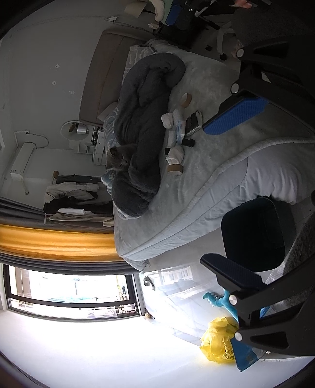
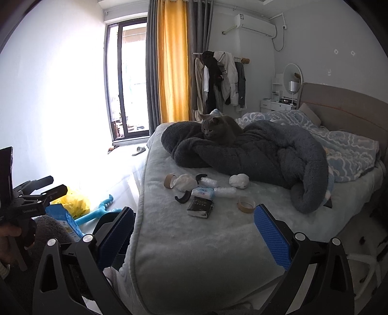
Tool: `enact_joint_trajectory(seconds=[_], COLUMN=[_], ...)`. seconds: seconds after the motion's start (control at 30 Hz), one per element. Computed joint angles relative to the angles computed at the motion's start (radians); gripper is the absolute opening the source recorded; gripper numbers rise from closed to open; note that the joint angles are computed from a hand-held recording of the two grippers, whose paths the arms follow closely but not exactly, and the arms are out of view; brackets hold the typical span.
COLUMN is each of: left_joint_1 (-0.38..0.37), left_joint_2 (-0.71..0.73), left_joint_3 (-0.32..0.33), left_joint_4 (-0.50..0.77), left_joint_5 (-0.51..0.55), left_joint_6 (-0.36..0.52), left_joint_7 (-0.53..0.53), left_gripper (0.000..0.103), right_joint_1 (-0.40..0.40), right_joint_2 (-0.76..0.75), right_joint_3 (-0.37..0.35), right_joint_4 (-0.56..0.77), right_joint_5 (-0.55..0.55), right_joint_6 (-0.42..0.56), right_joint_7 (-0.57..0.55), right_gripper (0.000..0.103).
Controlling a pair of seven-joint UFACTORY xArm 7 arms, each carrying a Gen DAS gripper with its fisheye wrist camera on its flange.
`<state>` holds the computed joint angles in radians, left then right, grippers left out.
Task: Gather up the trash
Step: 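Move the right tool to the black Face tissue pack and close on it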
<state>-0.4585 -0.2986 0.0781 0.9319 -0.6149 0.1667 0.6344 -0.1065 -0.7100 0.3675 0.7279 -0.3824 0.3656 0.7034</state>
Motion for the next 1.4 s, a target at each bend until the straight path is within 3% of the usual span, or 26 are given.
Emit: enact_joint_trajectory(seconds=[0.2,0.4,0.63,0.97,1.07,1.13,1.27,1.4], left_joint_1=[-0.028,-0.001,0.073,0.194,0.218,0.225,0.245,0.219], left_joint_2=[0.074,0.192,0.335,0.513,0.571,0.603,0.660,0.720], left_joint_3=[0.017,-0.021,-0.090,-0.218,-0.247,-0.263,-0.311,-0.310], left_joint_4=[0.060,0.154,0.285,0.491,0.557,0.591,0.653,0.697], left_joint_5=[-0.059,-0.168,-0.238,-0.200,-0.160,-0.115,-0.058,0.082], left_joint_6=[0.016,0.025,0.087,0.200,0.247,0.251,0.247,0.227], left_joint_7=[0.094,0.221,0.341,0.317,0.256,0.227,0.204,0.145], left_gripper=[0.099,0.099,0.091,0.082,0.078,0.073,0.072,0.069], right_joint_1=[0.007,0.020,0.058,0.148,0.156,0.170,0.194,0.215], right_joint_2=[0.059,0.187,0.358,0.561,0.629,0.665,0.701,0.753], right_joint_3=[-0.014,-0.059,-0.143,-0.234,-0.240,-0.253,-0.277,-0.304], right_joint_4=[0.005,0.032,0.110,0.228,0.273,0.293,0.327,0.374], right_joint_5=[0.006,0.010,0.038,0.097,0.047,0.030,-0.053,-0.054], right_joint_6=[-0.013,-0.089,-0.129,-0.111,-0.088,-0.083,-0.079,-0.058], right_joint_7=[-0.001,-0.021,-0.103,-0.232,-0.200,-0.179,-0.118,-0.115], right_gripper=[0.100,0.100,0.088,0.081,0.081,0.080,0.077,0.077])
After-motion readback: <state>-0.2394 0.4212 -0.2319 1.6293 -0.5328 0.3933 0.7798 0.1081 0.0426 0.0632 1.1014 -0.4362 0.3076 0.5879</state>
